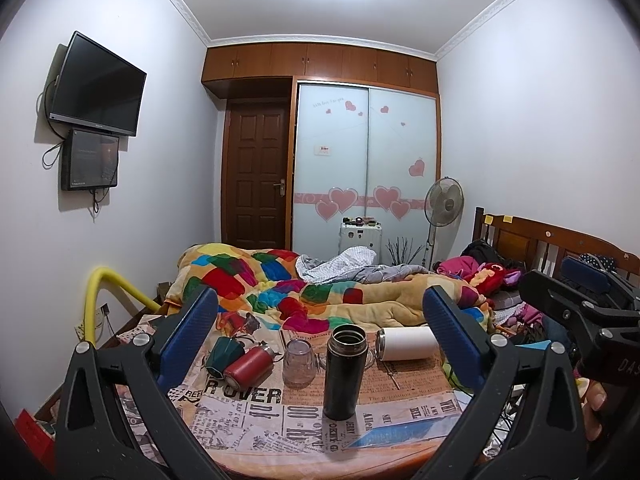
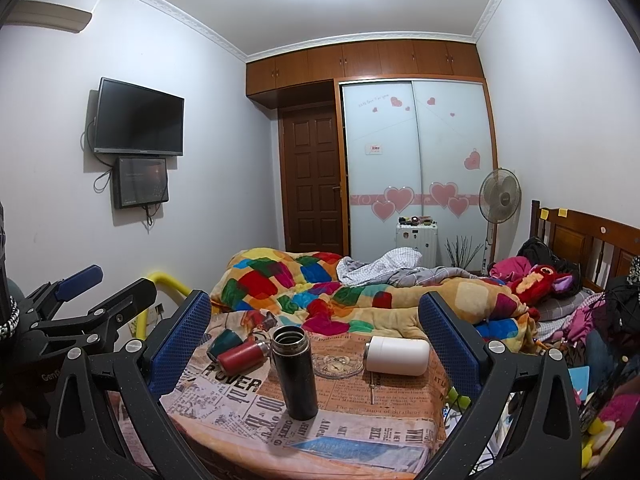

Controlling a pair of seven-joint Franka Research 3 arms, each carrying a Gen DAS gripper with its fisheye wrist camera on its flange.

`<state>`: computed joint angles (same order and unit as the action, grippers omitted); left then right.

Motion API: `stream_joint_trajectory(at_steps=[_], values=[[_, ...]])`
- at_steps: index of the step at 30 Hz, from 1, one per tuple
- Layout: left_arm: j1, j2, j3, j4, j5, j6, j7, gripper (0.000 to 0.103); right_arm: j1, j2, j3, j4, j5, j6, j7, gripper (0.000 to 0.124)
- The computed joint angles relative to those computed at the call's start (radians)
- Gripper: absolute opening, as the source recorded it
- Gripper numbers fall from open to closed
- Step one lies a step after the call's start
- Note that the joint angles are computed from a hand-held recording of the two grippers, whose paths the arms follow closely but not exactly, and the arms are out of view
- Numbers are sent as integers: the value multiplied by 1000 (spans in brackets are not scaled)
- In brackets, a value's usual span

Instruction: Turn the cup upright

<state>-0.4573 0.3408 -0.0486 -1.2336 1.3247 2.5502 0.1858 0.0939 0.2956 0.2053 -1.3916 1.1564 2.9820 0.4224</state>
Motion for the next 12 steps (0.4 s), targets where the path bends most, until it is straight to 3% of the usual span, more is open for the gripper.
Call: stream_joint_trajectory(at_steps=[12], values=[[1,-4,0,-13,-2,0,-11,103,0,0,-11,3,-45,-22,39,103]])
